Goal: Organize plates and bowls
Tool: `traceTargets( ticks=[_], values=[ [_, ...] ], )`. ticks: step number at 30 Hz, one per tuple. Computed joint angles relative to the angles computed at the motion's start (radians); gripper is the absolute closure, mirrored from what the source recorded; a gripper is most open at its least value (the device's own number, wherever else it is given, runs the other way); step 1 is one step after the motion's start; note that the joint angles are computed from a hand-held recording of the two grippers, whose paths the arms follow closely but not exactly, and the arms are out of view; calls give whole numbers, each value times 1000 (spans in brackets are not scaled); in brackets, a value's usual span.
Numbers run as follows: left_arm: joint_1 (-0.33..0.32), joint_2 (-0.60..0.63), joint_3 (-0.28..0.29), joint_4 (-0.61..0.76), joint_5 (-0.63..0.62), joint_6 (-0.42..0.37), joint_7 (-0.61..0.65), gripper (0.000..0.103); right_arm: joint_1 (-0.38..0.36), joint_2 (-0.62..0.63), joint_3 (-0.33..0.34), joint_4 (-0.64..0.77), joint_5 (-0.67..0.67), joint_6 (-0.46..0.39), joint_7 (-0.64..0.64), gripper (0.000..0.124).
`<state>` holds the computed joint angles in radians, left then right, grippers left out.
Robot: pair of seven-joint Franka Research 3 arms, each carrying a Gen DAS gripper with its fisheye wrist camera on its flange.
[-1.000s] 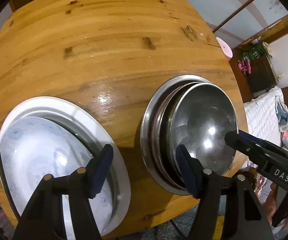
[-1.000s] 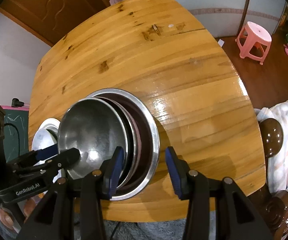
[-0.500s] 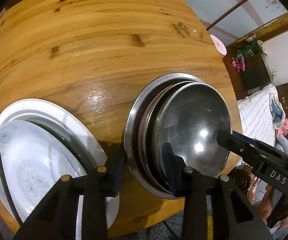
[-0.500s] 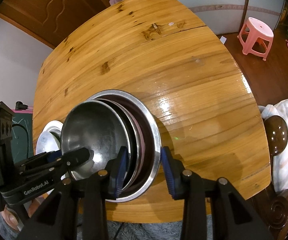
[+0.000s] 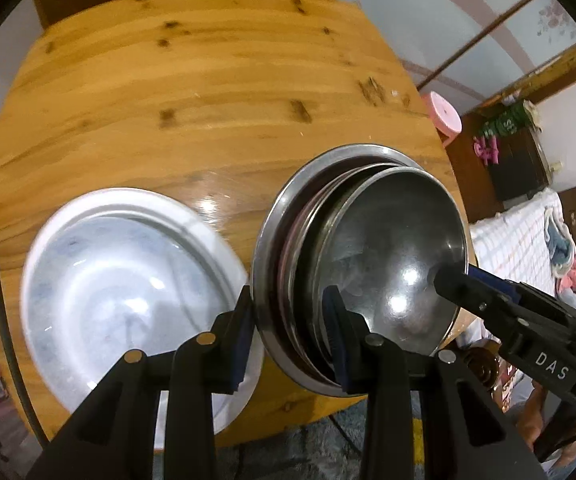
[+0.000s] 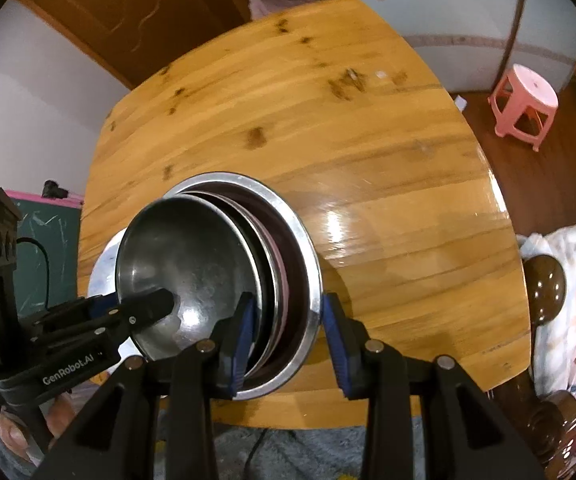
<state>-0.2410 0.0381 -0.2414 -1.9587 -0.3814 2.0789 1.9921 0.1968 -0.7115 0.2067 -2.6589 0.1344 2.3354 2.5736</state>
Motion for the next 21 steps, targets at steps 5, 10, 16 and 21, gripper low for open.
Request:
traceTargets(
  ticks=[5,10,16,21],
  values=[
    [26,-90,37,-39,0,22,45,71,14,55,35,102,-40,-21,-8,90],
    [63,-139,85,-60,4,31,47,71,51,158,49,202,-66,11,-41,90],
    [117,-117,124,-73,43,52,6,71,117,347,28,316,-42,72,-119,90],
    [148,-50,116,-58,69,63,-17,75,150,466,12,386,-51,72,-136,97]
  ],
)
